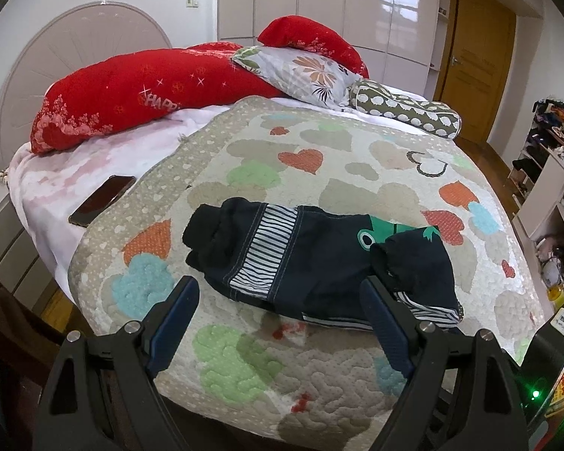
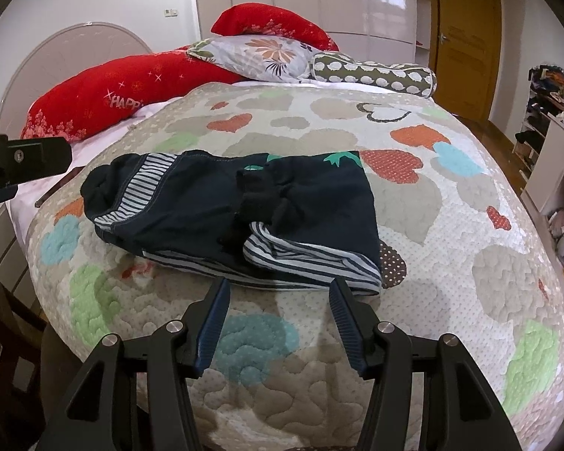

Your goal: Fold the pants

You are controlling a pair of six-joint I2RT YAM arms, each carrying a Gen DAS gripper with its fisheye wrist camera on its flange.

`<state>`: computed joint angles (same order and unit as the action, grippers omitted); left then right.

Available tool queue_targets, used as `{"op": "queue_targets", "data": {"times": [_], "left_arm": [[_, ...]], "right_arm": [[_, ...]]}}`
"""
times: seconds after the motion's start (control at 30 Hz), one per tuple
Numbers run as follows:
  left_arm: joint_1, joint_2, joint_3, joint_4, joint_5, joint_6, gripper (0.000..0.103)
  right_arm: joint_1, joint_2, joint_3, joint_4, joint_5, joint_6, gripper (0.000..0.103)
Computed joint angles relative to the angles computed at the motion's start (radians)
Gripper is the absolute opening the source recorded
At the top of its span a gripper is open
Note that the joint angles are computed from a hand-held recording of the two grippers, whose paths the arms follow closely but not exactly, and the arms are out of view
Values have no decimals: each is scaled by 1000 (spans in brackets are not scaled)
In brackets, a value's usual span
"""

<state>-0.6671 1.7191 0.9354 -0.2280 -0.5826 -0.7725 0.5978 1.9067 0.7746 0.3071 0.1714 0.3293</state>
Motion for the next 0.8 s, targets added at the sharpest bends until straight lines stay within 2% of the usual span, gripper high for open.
{"op": "queue_targets", "data": {"times": [0.3, 0.5, 0.6, 0.63, 0.67, 0.73, 0.8], "left_arm": [[32, 5, -23, 35, 57, -8, 87], [168, -44, -148, 131, 89, -29, 87], [279, -47, -218, 193, 144, -39, 87], [310, -46, -239, 218, 164, -31, 84], [342, -43, -259, 249, 190, -18, 74], [400, -31, -290, 303, 252, -1, 65], [459, -14, -323, 367, 323, 2, 65]], "right_arm": [[7, 16, 10, -9, -6, 1, 62], [2, 27, 34, -23, -19, -28, 62], [-16, 38, 102, -68, -45, -67, 62], [-23, 45, 137, -93, -67, -75, 62], [-30, 61, 193, -136, -98, -85, 62], [-36, 99, 303, -218, -165, -99, 62], [-38, 172, 471, -344, -262, -111, 63]]}}
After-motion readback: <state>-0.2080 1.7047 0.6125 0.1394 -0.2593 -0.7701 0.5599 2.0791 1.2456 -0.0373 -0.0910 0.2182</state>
